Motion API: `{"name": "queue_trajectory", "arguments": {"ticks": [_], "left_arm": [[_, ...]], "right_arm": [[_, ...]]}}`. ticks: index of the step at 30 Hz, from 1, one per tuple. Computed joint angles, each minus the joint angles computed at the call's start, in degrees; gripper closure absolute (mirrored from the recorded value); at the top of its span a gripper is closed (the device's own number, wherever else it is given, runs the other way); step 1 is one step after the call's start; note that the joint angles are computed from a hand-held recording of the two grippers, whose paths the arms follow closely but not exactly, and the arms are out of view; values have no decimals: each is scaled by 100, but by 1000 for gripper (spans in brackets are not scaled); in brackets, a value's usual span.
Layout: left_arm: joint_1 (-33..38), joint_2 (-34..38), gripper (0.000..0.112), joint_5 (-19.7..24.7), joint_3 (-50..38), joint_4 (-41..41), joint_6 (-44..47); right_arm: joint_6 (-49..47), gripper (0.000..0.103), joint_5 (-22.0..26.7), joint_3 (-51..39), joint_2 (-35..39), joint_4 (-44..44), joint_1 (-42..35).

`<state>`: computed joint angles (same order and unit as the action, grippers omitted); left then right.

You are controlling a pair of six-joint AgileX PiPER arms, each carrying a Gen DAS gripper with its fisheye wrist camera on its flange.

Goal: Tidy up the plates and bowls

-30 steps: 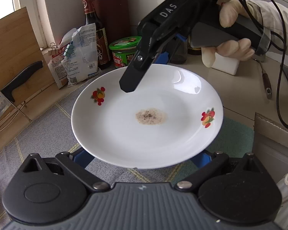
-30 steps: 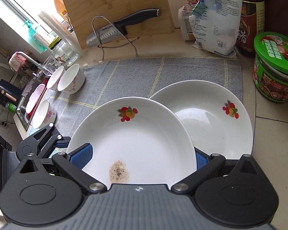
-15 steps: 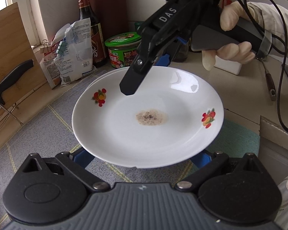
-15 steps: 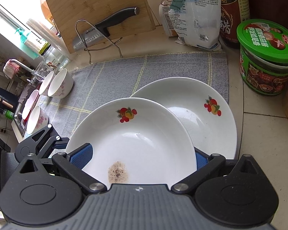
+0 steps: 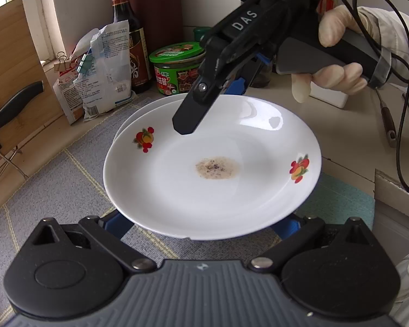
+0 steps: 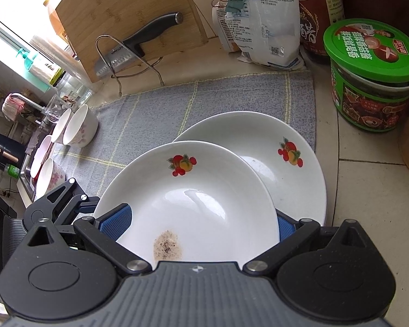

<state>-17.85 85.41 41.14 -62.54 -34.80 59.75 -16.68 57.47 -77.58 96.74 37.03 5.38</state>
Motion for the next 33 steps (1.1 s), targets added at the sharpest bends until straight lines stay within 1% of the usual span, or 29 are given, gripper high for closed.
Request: {"name": "queue_trajectory", "arguments": {"ticks": [5, 16, 33], "left_arm": [[-41, 23, 10, -58, -11, 65, -55], [-75, 237, 10, -15, -198, 108, -7], [-113, 443, 11, -183, -329, 223, -42]], "right_arm": [[47, 0, -12, -12, 9, -37, -2], [123, 0, -112, 142, -90, 19, -79], [516, 0, -76, 40, -53, -324, -31]]}}
